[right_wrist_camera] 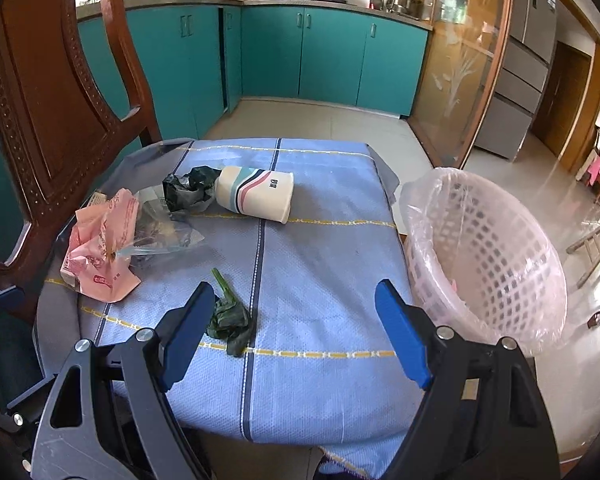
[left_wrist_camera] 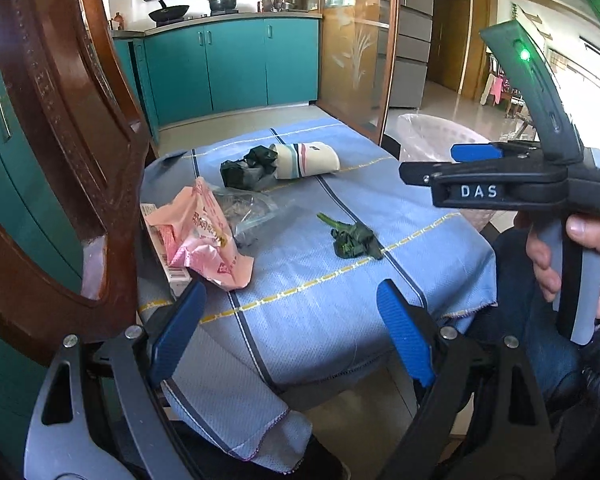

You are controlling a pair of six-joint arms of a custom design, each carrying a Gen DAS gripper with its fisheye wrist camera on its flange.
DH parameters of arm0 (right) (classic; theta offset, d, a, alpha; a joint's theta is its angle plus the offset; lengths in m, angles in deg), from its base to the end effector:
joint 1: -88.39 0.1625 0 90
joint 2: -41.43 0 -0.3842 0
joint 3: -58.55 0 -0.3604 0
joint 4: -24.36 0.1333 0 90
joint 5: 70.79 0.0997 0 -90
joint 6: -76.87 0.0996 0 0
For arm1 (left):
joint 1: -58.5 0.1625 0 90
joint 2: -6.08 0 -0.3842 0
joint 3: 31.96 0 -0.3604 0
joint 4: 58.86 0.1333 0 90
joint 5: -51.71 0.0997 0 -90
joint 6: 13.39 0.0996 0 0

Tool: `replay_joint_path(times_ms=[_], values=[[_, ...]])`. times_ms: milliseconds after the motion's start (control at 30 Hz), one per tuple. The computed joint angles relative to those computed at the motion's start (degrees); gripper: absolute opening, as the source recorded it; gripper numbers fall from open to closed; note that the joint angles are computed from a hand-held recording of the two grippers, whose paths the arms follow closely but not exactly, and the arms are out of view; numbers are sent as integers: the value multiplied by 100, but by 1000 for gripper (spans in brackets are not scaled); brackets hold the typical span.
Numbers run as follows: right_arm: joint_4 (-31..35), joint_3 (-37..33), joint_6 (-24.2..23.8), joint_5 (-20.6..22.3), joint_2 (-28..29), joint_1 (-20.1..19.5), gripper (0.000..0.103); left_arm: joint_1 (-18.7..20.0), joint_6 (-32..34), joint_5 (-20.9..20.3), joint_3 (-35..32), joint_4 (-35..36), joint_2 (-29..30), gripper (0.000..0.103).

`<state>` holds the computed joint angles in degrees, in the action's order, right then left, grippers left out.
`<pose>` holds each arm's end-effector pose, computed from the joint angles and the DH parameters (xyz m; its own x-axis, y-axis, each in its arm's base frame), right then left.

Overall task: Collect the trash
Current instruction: 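Move both open grippers back over the table toward the remaining trash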

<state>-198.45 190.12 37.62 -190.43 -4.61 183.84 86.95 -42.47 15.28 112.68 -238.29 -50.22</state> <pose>0.1241 -0.4161 0.0943 -0.6560 -0.2111 0.7247 -0.6192 0.6996 -0.3567 -0.1836 -0.3422 0.0646 -0.6863 0.2184 -0.6938 0.6242 0.6665 -0.4076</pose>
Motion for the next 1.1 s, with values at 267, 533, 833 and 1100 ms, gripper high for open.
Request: replay_joint_path(times_ms=[267, 533, 833, 1100], values=[[-297, 100, -199, -147, 28, 177, 81, -157, -162, -93, 257, -580, 101, 87], [106, 25, -127, 183, 29, 8, 81, -351, -821, 290, 253, 159, -38, 80], [662, -252, -551, 349, 41, -63, 81, -339, -1578, 452, 25, 930, -240, 75], [1723, -381, -558, 935, -545, -367, 81, -175, -1739, 451, -408, 1263, 167, 80]])
